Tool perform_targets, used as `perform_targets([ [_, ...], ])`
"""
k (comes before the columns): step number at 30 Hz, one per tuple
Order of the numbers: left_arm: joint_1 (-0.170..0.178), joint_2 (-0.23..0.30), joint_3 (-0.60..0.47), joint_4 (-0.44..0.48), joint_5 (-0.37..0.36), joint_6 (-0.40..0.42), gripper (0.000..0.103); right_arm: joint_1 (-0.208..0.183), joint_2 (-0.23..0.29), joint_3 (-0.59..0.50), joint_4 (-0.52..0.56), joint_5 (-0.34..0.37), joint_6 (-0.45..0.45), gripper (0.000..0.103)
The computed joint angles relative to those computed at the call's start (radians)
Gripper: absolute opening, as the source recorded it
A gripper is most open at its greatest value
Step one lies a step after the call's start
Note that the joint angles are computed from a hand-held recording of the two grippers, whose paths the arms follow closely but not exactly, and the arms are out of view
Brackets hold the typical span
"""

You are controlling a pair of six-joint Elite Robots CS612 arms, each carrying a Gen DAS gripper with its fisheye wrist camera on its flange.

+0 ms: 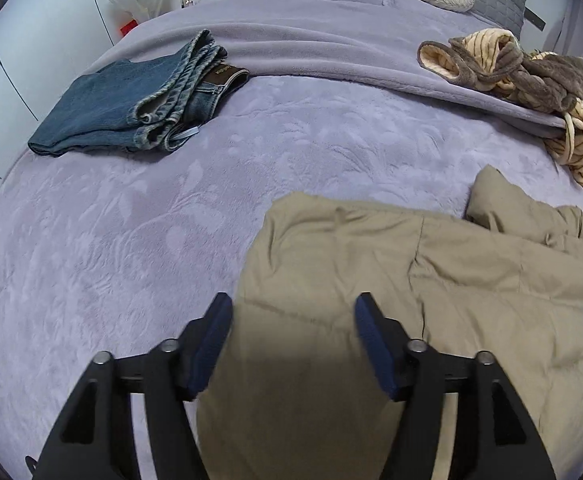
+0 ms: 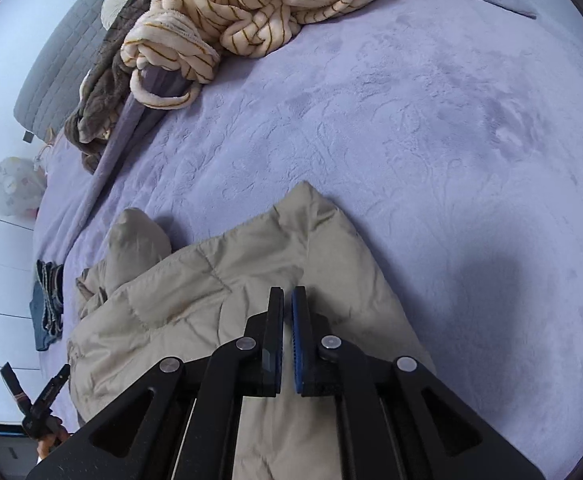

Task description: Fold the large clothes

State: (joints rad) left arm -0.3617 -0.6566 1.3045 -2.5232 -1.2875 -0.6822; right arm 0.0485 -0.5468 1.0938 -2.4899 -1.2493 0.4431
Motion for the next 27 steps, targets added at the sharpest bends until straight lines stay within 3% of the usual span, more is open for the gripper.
perform_targets([
  [4, -0.014, -0.048, 0.072, 0.002, -0.050, -0.018, 0.070, 0.001, -0.053, 0.094, -0.028, 0.014, 0.012, 0.010],
  [6, -0.022, -0.068, 0.105, 0.005, -0.065, -0.039, 0.070, 0.002, -0.075, 0.136, -0.048, 0.023, 0.026, 0.021],
  [7, -0.026, -0.078, 0.120, 0.004, -0.073, -0.049, 0.071, 0.001, -0.087, 0.159, -0.060, 0.030, 0.035, 0.036],
  [8, -0.029, -0.087, 0.134, 0.002, -0.082, -0.059, 0.088, 0.001, -0.098, 0.181, -0.077, 0.037, 0.043, 0.050],
  [9, -0.034, -0.096, 0.150, -0.005, -0.086, -0.070, 0.098, 0.000, -0.111, 0.206, -0.096, 0.040, 0.051, 0.055],
  [10, -0.041, -0.106, 0.170, -0.021, -0.073, -0.081, 0.103, 0.001, -0.124, 0.228, -0.106, 0.038, 0.055, 0.058],
  [13, -0.055, -0.125, 0.205, -0.028, -0.077, -0.089, 0.103, -0.001, -0.154, 0.279, -0.121, 0.049, 0.066, 0.058],
  [18, -0.069, -0.151, 0.250, -0.041, -0.110, -0.114, 0.103, -0.006, -0.197, 0.357, -0.152, 0.063, 0.077, 0.068],
  [22, -0.074, -0.162, 0.275, -0.042, -0.159, -0.120, 0.103, -0.010, -0.219, 0.407, -0.171, 0.097, 0.078, 0.080],
  [27, -0.082, -0.172, 0.302, -0.041, -0.184, -0.134, 0.103, -0.014, -0.227, 0.453, -0.187, 0.143, 0.100, 0.082],
])
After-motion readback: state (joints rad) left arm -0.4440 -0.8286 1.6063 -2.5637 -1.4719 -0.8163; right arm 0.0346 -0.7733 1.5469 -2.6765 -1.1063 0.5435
